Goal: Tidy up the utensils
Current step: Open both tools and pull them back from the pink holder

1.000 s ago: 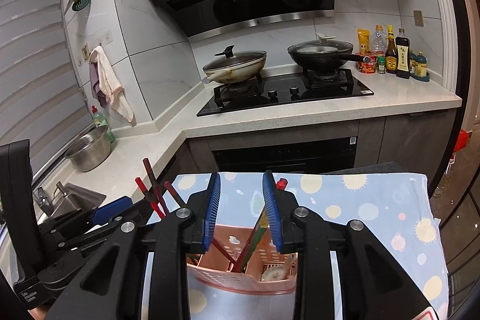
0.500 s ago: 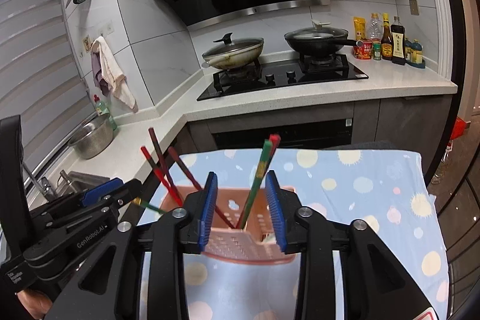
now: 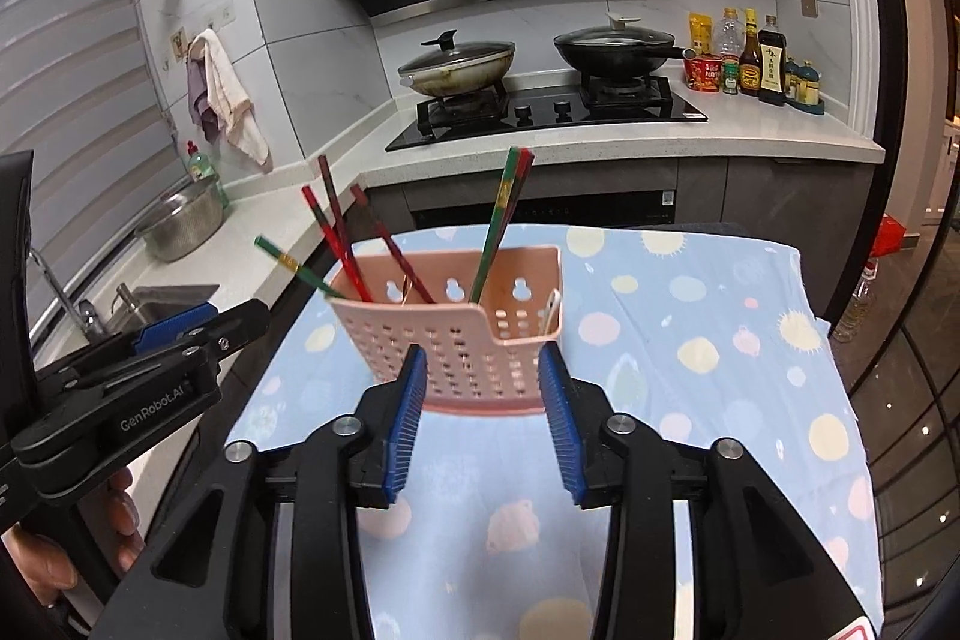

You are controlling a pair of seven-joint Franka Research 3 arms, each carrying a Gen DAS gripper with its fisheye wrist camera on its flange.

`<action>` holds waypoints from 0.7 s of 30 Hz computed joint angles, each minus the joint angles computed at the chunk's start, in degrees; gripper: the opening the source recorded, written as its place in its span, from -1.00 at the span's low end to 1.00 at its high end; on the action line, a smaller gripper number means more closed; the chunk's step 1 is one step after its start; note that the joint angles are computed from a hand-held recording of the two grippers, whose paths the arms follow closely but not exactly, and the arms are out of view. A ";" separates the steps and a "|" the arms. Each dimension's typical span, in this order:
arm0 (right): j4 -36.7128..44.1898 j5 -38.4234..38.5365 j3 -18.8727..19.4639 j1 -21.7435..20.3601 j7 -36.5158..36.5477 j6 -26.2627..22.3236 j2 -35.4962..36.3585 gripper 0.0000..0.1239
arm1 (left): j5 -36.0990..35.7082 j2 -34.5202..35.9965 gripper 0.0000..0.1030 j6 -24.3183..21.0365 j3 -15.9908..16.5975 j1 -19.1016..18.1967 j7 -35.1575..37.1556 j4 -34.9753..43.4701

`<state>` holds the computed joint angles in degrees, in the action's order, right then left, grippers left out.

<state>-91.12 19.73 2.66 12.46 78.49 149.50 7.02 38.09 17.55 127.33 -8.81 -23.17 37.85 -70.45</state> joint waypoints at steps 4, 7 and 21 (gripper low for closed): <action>-4.93 -0.15 -0.03 0.14 -0.44 0.42 -3.89 -0.17 | 2.47 -2.92 0.14 -1.31 -0.21 -1.01 -3.22 -4.12; -7.90 -0.79 -0.10 0.28 0.14 0.60 -6.30 -0.06 | 4.44 -4.63 0.26 -2.75 -0.92 -1.38 -5.19 -6.37; -14.69 -7.61 -0.03 -0.36 7.11 0.58 -11.34 0.29 | 5.23 -8.69 0.80 -6.74 -4.02 -0.98 -8.44 -12.02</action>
